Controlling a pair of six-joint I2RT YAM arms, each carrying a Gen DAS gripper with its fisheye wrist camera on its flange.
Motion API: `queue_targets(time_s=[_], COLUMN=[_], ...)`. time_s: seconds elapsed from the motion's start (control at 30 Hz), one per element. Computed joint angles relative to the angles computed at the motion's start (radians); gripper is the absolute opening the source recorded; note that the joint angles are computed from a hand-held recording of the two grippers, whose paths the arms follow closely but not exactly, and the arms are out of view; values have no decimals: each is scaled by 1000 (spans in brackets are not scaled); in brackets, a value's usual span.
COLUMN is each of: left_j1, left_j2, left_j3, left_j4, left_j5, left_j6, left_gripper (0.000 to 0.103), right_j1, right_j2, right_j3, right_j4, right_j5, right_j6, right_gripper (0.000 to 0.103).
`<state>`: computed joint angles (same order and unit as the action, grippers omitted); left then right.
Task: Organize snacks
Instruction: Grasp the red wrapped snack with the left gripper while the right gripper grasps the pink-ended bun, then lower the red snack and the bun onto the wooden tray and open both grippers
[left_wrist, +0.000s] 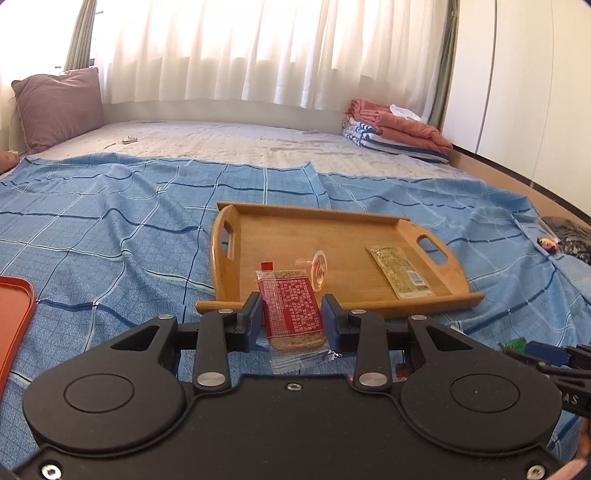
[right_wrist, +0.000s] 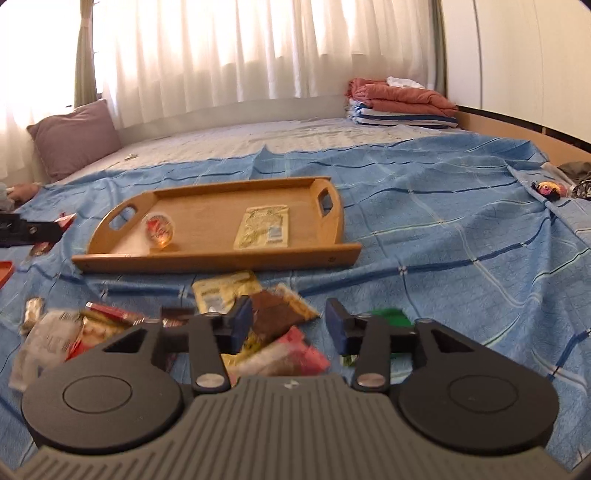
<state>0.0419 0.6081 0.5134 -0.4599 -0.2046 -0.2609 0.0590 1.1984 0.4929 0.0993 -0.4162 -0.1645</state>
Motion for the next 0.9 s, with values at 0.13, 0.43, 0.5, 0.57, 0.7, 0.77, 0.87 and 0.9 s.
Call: queue_targets(time_s=[0.13,0.43,0.5,0.57,0.7,0.77,0.87,0.9], left_j1=[-12,-52,-52,-53,-46,-44,-27,-15], left_j2=[9,6,5,3,17,28,45,53], left_j3=[-11,-14,-13,-14,-10,-7,3,8], left_j4=[-3,-16,-21,-22,-11,-2,14,23], left_j5=[2,-38,-42,-47,-44,-39,-20,-6], left_j6=[-24,-30,-29,-27,-26,-25,-16,-11], left_gripper=[33,33,33,33,33,33,33,33], right_j1=[-8,101,95,74,36,21,-2,-8], right_j2=[-12,127,151,145,98,72,47,48], right_j3=[-37,-38,-12,9,20,22,50,70], right_j4=[-33,106,70,16,-65,-85,-115,-125], right_j5=[-31,99,75,34,-22,-40,-70,-80], right_j6=[-83,-158,-173,-162,-127,-114,-89,-77], right_gripper=[74,90,82,72,68,68,68,68])
